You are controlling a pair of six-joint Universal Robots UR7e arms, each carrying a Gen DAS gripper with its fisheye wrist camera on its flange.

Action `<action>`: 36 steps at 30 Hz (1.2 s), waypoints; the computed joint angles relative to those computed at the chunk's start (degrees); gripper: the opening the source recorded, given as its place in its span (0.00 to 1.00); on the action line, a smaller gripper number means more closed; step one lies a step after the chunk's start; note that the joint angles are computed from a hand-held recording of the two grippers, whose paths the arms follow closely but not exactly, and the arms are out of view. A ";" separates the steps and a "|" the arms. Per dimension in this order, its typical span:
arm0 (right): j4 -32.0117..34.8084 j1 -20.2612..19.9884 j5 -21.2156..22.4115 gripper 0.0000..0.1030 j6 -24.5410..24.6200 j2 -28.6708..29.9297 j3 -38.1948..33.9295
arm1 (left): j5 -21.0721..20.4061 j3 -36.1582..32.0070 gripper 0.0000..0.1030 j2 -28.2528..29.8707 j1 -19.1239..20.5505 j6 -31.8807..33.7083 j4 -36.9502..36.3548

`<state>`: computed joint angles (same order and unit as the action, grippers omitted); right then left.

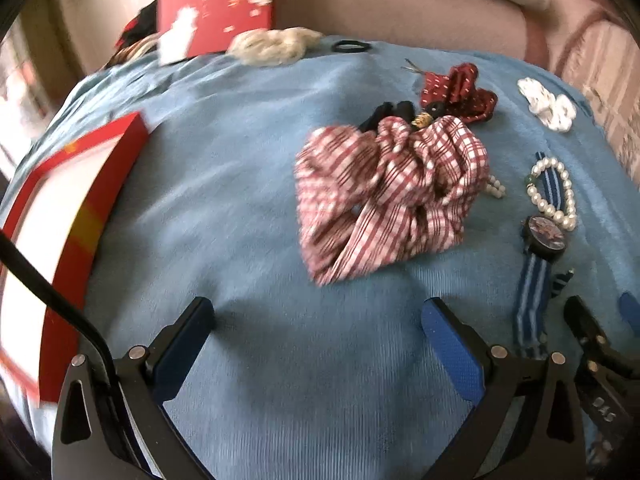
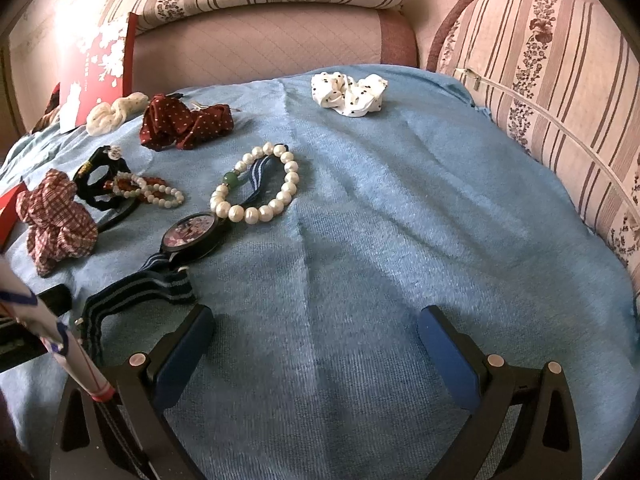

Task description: Organize jewelry

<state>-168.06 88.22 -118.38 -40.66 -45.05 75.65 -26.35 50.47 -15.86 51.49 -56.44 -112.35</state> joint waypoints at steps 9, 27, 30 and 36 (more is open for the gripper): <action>10.61 0.08 -0.29 1.00 0.73 -1.09 -2.14 | 0.23 15.42 1.00 -10.41 -4.61 -18.46 7.30; 9.60 0.79 -3.16 1.00 2.99 -1.20 -1.02 | 5.02 31.83 1.00 -18.73 -8.96 -12.72 -2.41; 5.31 0.84 -2.93 0.97 1.71 -2.17 1.36 | 5.87 32.06 1.00 -20.50 -8.11 -9.14 -1.48; -1.15 1.15 -2.14 0.87 0.66 -5.61 6.46 | 4.28 28.91 1.00 -24.02 -4.98 -5.67 5.78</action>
